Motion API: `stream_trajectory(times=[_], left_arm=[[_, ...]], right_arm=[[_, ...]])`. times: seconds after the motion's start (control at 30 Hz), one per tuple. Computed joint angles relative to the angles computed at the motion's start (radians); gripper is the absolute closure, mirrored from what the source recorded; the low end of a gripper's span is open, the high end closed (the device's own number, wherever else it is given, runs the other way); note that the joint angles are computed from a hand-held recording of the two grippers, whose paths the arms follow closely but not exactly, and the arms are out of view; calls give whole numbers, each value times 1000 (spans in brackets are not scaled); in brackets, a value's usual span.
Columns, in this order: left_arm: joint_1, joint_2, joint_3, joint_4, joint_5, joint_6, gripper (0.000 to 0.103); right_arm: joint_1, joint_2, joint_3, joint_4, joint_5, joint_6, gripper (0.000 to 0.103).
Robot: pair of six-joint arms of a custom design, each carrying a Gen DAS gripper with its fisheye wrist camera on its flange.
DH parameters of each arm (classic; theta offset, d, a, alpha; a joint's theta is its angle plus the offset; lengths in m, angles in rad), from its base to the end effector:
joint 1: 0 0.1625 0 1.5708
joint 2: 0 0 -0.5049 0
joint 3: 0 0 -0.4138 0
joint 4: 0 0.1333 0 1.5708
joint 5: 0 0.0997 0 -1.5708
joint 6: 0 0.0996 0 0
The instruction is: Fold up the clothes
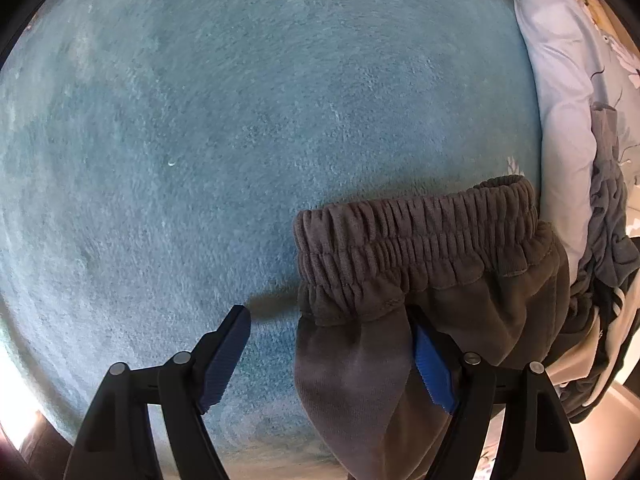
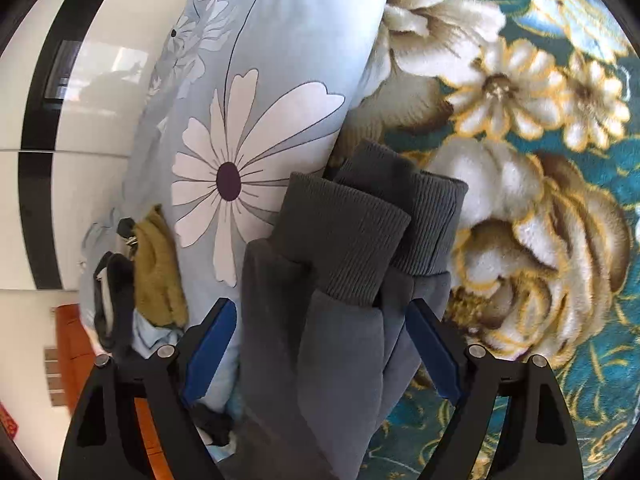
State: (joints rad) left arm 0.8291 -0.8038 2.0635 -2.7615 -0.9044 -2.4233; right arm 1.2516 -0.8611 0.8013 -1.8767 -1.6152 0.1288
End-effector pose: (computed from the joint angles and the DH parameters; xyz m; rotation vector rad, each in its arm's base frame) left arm -0.2421 -0.5527 0.0471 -2.1482 1.9691 -1.0096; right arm -0.1509 -0.8672 0.5130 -0.6816 -2.9360 0.5485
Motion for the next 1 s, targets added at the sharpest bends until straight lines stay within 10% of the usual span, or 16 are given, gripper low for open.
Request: stream_trajectory(times=[0.13, 0.47, 1.0], left_arm=[[11, -2, -19, 31, -12, 17, 22], [36, -17, -47, 81, -28, 62, 22], [89, 6, -147, 90, -78, 297, 22]], right_arm=[[-21, 1, -27, 86, 110, 43, 18], [-6, -11, 7, 40, 30, 73, 87], [45, -29, -22, -12, -133, -73, 94]])
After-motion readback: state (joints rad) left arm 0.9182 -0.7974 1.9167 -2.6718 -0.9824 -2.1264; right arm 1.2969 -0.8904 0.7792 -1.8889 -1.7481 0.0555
